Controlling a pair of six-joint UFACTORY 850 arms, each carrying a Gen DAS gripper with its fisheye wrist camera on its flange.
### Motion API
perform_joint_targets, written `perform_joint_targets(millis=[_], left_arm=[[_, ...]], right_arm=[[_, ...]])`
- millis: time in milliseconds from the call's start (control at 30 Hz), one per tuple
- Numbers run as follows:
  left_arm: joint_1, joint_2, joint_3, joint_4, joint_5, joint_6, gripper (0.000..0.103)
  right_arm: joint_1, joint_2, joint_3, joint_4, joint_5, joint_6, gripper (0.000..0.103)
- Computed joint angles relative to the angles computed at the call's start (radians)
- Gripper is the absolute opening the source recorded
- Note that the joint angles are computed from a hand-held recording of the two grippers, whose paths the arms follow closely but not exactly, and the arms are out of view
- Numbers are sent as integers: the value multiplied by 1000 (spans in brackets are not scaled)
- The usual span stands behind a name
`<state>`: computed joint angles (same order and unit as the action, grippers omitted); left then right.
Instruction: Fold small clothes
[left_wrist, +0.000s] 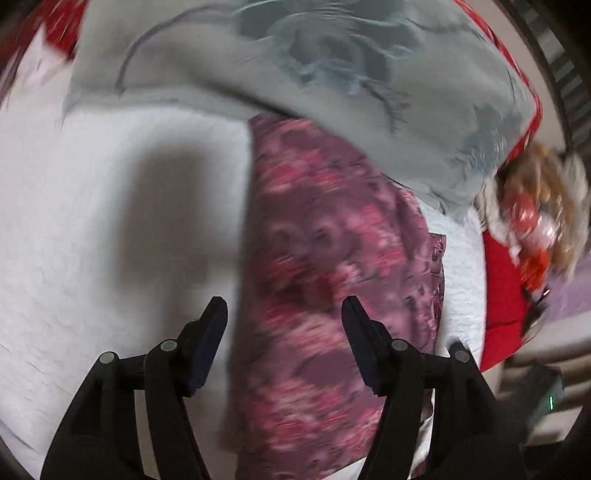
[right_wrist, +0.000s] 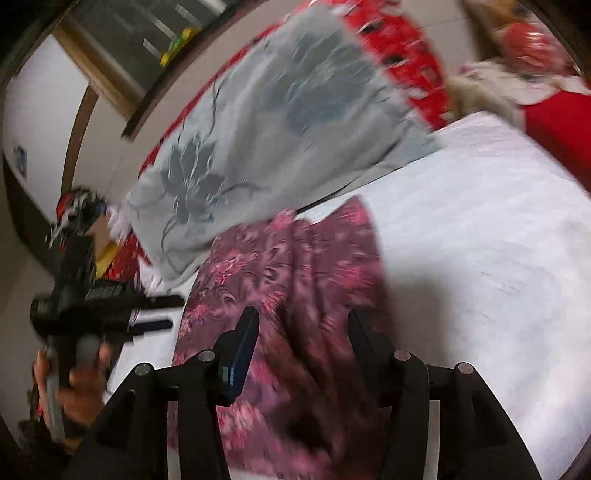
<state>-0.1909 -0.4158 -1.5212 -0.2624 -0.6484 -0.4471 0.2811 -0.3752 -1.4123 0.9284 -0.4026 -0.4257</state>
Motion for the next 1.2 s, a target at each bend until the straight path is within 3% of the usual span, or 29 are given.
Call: perform_joint_targets(millis=[100,167,200,233,333,433,500,567,667,733,800,833,867,933,1033,1067,1133,1200], left_arm=[[29,41,105,-185,78,147,63],[36,49,138,-257,106,216,64],[36,55,152,-281,124,243,64],[33,61,162,-273,142,245,63],[21,79,174,-192,183,212,63],[-2,103,195,-32,244,117,64],[-18,102,197,123,267,-16,68],[-22,75,177,121,260,0,72],[-26,38,150,64,228,65,72],[-37,36,143,173,223,-13,72],[-34,38,139,160,220,4,72],[-31,36,136,145,215,17,72],[-31,38,137,145,212,17,72],[-29,44,143,144,213,17,72],[-31,45,142,165,210,5,72],[-34,35,133,176,209,-4,72],[-34,35,133,179,211,-2,72],[-33,27,124,174,210,2,72]], right_arm=[[13,-142,-162,-140,-76,147,54],[17,-183,-204,-116,-97,137,54],[21,-193,-214,-88,-100,106,45],[32,-195,-225,-103,-93,81,17],[68,-166,-219,-251,-45,52,10],[54,-97,-165,-147,17,-64,9],[47,-72,-144,-200,70,5,9],[27,-87,-143,-382,67,207,9],[7,-174,-218,-572,-94,440,11],[3,-168,-224,-567,-108,435,18],[3,-167,-251,-548,-84,430,23],[0,-177,-271,-531,-81,425,39],[-6,-192,-295,-494,-84,408,46],[-7,-243,-361,-501,-89,457,48],[3,-365,-537,-610,-216,591,48],[7,-395,-590,-640,-266,622,45],[21,-411,-625,-696,-276,633,8],[22,-384,-594,-689,-211,607,7]])
